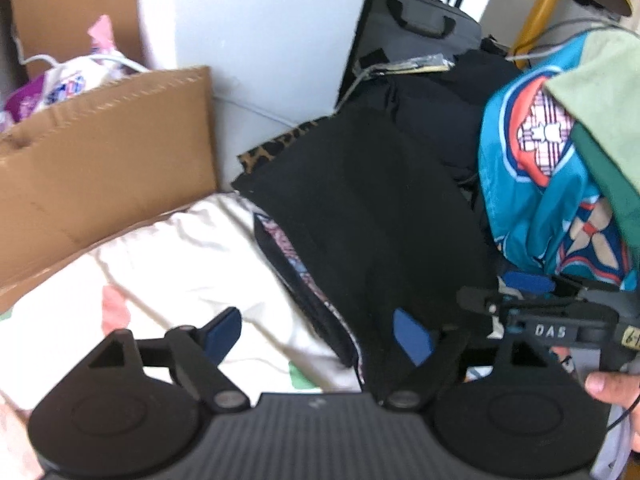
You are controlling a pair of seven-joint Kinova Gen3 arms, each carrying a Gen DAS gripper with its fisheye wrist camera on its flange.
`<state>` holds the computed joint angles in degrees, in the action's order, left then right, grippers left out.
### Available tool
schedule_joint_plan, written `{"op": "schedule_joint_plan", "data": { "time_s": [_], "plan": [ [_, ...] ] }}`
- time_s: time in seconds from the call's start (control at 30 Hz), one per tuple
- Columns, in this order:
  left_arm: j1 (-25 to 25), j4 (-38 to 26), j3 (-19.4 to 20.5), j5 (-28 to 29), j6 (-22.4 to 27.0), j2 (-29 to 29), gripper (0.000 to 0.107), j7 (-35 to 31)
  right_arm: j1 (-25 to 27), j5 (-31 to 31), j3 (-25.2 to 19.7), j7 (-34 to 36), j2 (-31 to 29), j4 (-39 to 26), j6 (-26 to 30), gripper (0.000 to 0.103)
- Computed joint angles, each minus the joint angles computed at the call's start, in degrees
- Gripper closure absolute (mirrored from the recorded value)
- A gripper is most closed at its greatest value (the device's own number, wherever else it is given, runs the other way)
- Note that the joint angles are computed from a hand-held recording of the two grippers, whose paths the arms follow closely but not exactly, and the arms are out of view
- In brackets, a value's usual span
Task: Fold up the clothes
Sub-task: 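Pull both open tools back from the clothes stack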
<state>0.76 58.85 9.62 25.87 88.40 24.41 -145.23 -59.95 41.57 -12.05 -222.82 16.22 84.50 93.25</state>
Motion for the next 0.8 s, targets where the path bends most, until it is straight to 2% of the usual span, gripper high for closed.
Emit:
{"op": "schedule_joint_plan", "data": {
  "time_s": [0.37, 0.47, 0.63, 0.8],
  "plan": [
    [-2.0, -9.3, -0.8, 1.3, 8.5, -1.9, 0.013, 9.8, 0.1, -4.3, 0.2, 5.4, -0.5, -11.7, 8.4, 0.005],
    [-2.6, -11.0, -1.0, 1.7, 9.9, -2.3, 0.013, 11.9, -0.7, -5.5, 0.6, 4.4, -0.5, -15.0, 10.9, 0.001],
    [-2.5, -18.1, -0.6, 0.4, 16.3, -1.9, 0.009, 12.6, -2.7, -5.3, 0.7, 5.6, 0.0, -22.7, 16.2, 0.001],
    [-2.9, -24.8, -0.6, 0.5, 23.1, -1.5, 0.005, 18.0, -4.9, -4.9, 1.9, 10.9, 1.0, -30.7, 20.6, 0.001]
  ]
}}
